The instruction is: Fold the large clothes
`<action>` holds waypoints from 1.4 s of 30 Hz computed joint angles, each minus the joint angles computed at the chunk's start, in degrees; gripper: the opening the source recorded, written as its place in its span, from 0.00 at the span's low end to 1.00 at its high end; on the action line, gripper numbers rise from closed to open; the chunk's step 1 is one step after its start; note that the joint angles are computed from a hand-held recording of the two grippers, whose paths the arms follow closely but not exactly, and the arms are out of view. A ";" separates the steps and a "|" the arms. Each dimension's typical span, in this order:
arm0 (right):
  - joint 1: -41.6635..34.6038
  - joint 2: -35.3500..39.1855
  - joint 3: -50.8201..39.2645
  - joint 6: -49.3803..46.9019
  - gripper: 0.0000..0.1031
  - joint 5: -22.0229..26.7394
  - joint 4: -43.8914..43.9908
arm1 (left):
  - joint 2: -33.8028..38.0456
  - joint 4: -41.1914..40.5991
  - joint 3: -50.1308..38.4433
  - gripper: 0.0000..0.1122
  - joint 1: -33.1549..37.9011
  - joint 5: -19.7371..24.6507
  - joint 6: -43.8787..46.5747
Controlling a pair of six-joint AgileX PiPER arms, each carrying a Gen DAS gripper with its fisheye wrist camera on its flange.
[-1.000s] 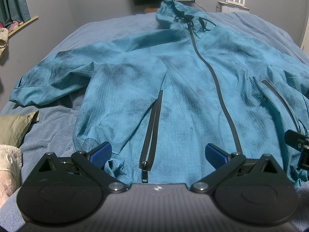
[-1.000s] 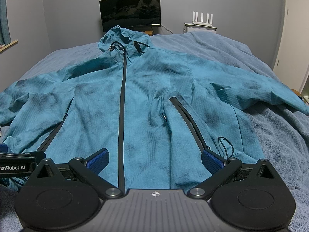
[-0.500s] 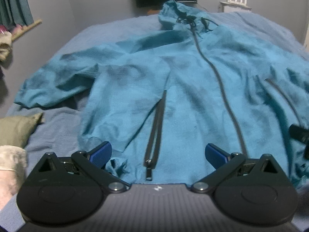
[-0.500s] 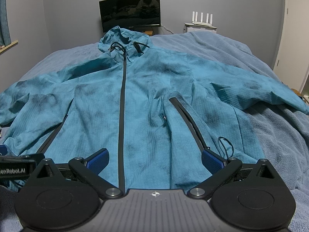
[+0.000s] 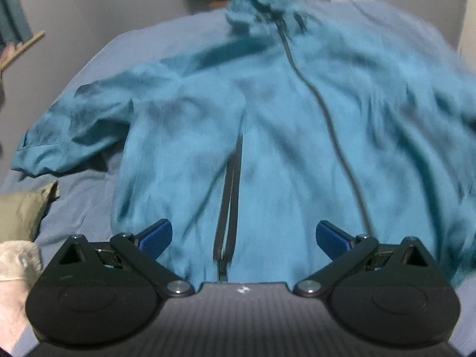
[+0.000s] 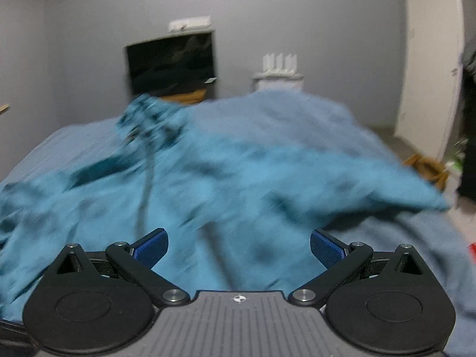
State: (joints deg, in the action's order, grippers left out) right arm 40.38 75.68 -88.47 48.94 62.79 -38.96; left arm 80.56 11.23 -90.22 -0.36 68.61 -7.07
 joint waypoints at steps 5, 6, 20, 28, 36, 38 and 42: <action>-23.38 -1.24 3.47 -14.66 1.00 -15.66 13.47 | 7.93 7.34 -12.34 0.92 -1.49 -3.94 -1.47; -28.67 0.53 1.69 -18.87 1.00 -16.25 18.92 | 10.75 8.91 -15.95 0.92 -2.03 -3.19 -1.64; -60.59 27.75 -10.51 -28.74 0.74 -24.29 40.67 | 23.92 1.93 -16.52 0.92 2.77 -9.34 2.34; -64.01 36.37 -13.22 -19.12 0.48 -26.35 42.48 | 26.51 -0.94 -15.25 0.92 3.81 -9.80 4.82; -63.76 39.28 -10.28 -12.58 0.50 -35.07 42.56 | 28.49 -3.15 -17.05 0.92 5.23 -7.65 4.85; -63.64 39.65 -9.90 -10.61 0.50 -36.90 41.26 | 29.17 -2.71 -17.76 0.92 5.10 -6.92 4.95; -62.49 40.55 -10.47 -3.06 0.28 -38.95 31.69 | 30.15 -1.46 -18.12 0.92 4.63 -6.43 5.27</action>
State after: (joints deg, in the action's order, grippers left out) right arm -22.11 116.24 -98.94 45.88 23.84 -7.26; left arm 110.72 9.77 -108.34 4.27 62.18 -1.80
